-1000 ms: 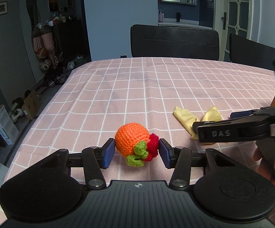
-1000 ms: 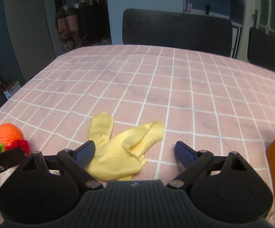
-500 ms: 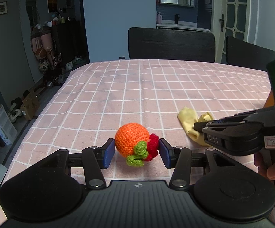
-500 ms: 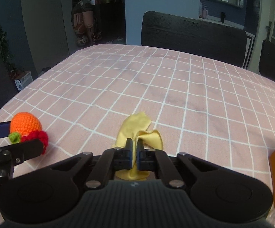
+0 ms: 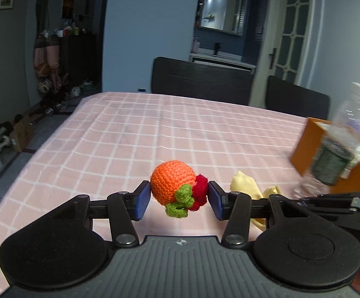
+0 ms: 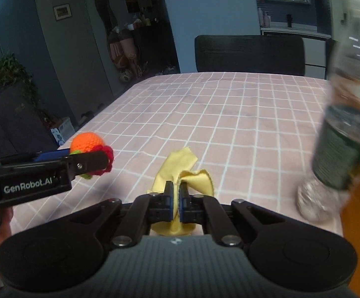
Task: Organize soft objects
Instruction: 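Carry the strawberry with the left tool while the right tool carries the glove over the box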
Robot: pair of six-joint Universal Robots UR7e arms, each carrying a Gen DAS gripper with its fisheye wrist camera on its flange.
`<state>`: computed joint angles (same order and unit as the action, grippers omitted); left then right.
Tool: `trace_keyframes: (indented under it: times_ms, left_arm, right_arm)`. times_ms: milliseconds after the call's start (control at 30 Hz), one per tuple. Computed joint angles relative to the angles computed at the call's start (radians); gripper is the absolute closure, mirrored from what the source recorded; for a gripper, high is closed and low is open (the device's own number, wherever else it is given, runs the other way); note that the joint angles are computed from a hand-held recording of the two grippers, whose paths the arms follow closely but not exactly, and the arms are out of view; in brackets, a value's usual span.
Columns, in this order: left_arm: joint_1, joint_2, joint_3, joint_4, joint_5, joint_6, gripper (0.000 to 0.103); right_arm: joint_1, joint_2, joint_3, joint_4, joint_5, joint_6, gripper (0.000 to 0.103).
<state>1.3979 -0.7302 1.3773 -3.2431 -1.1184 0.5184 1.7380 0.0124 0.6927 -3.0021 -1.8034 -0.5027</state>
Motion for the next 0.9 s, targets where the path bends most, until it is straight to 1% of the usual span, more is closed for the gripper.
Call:
trace_keyframes:
  times_ms: [67,200,300,400,567,700,833,900]
  left_arm:
    - [-0.008,-0.023,0.049,-0.011,-0.02,-0.004,0.046]
    - [-0.022,-0.06,0.133,-0.015,-0.067,-0.001,0.046]
    - [-0.038,-0.08,0.188,-0.028,-0.1,0.02,0.046]
    - [-0.056,-0.092,0.229,-0.039,-0.139,0.036,0.046]
    - [-0.085,-0.1,0.266,-0.037,-0.215,0.065,0.046]
    - [-0.113,-0.097,0.274,-0.022,-0.266,0.098,0.046]
    - [-0.147,-0.079,0.263,-0.025,-0.293,0.152,0.046]
    - [-0.162,-0.067,0.246,-0.015,-0.304,0.17,0.046]
  right_arm:
    - [-0.005,-0.081,0.162,-0.092,0.003,0.008,0.102]
    - [-0.016,-0.203,0.398,-0.224,-0.005,0.015,0.102]
    - [-0.019,-0.269,0.527,-0.311,-0.025,0.003,0.102]
    - [-0.026,-0.339,0.645,-0.385,-0.017,0.002,0.102]
    - [-0.036,-0.439,0.784,-0.481,0.001,0.022,0.102]
    - [-0.04,-0.52,0.867,-0.523,0.012,0.022,0.102]
    - [-0.042,-0.595,0.921,-0.544,0.004,0.012,0.102]
    - [-0.046,-0.631,0.929,-0.532,-0.006,0.026,0.102]
